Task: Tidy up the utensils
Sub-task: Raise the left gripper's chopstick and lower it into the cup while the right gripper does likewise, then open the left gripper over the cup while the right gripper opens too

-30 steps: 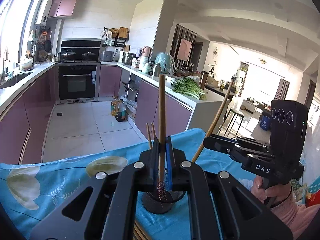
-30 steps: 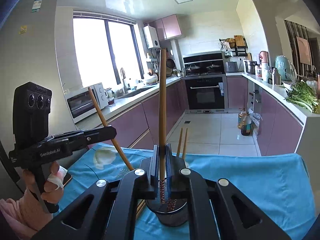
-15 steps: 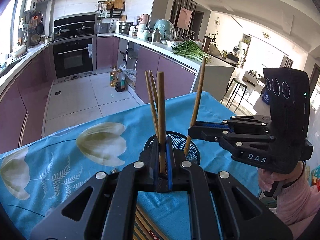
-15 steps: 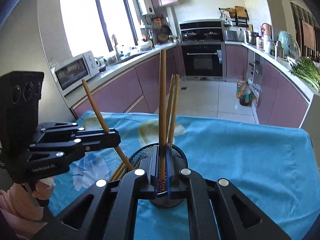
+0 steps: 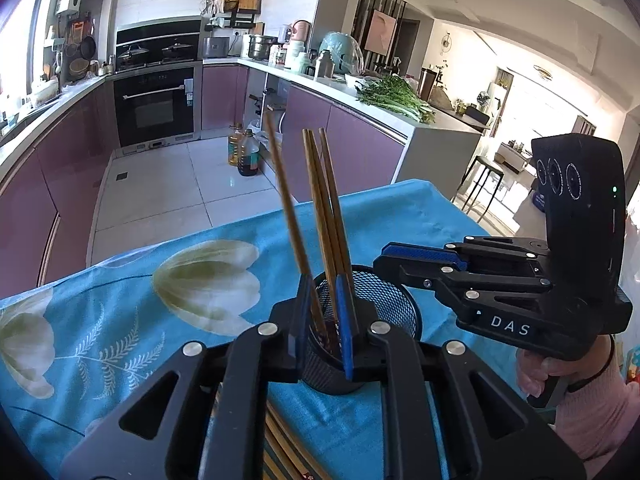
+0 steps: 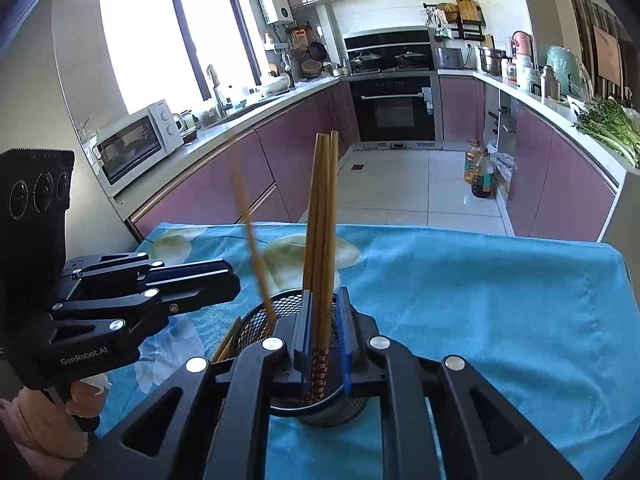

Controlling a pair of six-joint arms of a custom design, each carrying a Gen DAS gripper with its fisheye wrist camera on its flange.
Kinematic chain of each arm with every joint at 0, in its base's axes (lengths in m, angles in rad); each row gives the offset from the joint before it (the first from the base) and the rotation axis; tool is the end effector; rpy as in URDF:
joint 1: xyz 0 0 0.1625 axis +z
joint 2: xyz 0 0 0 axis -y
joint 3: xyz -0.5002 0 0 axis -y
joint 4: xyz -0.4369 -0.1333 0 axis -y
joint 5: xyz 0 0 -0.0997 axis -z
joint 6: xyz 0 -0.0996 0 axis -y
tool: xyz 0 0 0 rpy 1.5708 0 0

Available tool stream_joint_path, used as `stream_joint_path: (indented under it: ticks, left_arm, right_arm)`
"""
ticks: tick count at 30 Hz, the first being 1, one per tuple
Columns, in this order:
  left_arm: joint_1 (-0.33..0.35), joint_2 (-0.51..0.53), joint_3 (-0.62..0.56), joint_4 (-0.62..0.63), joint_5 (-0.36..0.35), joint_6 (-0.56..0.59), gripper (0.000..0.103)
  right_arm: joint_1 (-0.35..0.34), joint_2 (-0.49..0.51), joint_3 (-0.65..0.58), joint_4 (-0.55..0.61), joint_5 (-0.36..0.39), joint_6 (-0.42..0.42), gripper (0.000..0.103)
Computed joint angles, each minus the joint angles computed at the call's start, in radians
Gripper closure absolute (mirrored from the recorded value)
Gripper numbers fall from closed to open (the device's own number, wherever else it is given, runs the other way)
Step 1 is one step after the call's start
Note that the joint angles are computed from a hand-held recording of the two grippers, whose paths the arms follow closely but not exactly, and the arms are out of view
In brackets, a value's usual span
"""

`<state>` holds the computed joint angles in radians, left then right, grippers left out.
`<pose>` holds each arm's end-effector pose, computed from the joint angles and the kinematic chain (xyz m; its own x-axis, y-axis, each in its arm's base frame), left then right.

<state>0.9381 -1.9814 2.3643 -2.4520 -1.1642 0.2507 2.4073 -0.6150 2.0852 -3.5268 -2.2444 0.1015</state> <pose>-0.0600 -0.3738 0.4252 -0.6970 0.5542 -0.4551 0.7147 0.5893 -0.3768 0.4760 -0.3338 -0.0059 -0.8026 -0.3230 0.5015 -0.5781 0.6285 -0.5204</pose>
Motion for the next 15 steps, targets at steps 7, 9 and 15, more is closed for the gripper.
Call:
stream_joint_path:
  ticks: [7, 9, 15]
  left_arm:
    - [-0.030, -0.146, 0.047, -0.040, 0.063, 0.020, 0.070]
    - [-0.031, -0.197, 0.057, -0.028, 0.079, 0.023, 0.066]
    - [0.025, -0.294, 0.076, 0.042, 0.129, 0.021, 0.057]
  right_arm:
    - [0.054, 0.010, 0.036, -0.134, -0.001, -0.049, 0.055]
    - [0.075, 0.018, 0.048, -0.178, 0.008, -0.071, 0.048]
    - [0.104, 0.047, 0.065, -0.184, 0.069, -0.058, 0.044]
